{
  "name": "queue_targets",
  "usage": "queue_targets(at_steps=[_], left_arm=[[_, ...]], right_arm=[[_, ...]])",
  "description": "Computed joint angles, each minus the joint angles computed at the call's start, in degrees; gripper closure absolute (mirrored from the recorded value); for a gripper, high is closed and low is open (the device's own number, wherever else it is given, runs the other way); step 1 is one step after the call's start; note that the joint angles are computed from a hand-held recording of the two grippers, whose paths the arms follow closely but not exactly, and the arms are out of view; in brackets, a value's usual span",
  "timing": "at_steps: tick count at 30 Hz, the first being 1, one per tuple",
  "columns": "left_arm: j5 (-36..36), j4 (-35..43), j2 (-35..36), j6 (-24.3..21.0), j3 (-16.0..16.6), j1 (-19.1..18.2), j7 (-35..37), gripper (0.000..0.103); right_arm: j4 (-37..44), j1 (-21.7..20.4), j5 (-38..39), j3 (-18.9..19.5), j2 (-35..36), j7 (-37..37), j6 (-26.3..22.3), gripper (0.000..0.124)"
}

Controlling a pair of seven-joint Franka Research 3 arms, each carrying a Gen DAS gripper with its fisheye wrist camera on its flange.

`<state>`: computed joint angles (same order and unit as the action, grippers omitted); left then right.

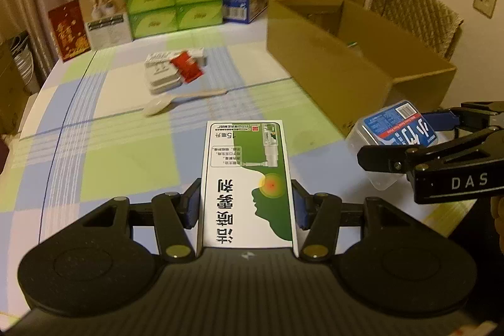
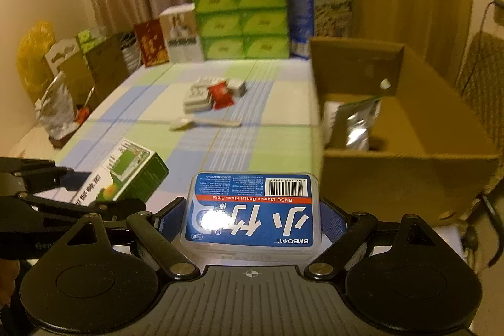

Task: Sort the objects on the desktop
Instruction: 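Lift both held boxes and carry them over the cardboard box, then open both tools to drop the two boxes into the cardboard box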

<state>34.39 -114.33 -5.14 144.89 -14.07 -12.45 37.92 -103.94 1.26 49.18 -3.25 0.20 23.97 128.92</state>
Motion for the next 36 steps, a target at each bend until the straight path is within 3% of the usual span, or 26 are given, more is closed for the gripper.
queue_targets(at_steps=[9,21,36], left_arm=[[1.4,9.1,5.9,0.4,-0.4,-2.1,1.5,0.053],[-0.7,27.7,18.8,-0.6,1.7,-6.7,7.3,0.053],[-9.1,56.7,38.0,-6.9,4.9,-11.3,17.0,0.053]], right_arm=[[9.0,-3.0,2.4,-0.8,4.7,3.1,0.6,0.039],[26.6,-7.8,-0.9,2.3,17.0,8.1,-0.7,0.039],[45.1,-11.5,-7.4,6.3,30.5,16.0,-2.0,0.039]])
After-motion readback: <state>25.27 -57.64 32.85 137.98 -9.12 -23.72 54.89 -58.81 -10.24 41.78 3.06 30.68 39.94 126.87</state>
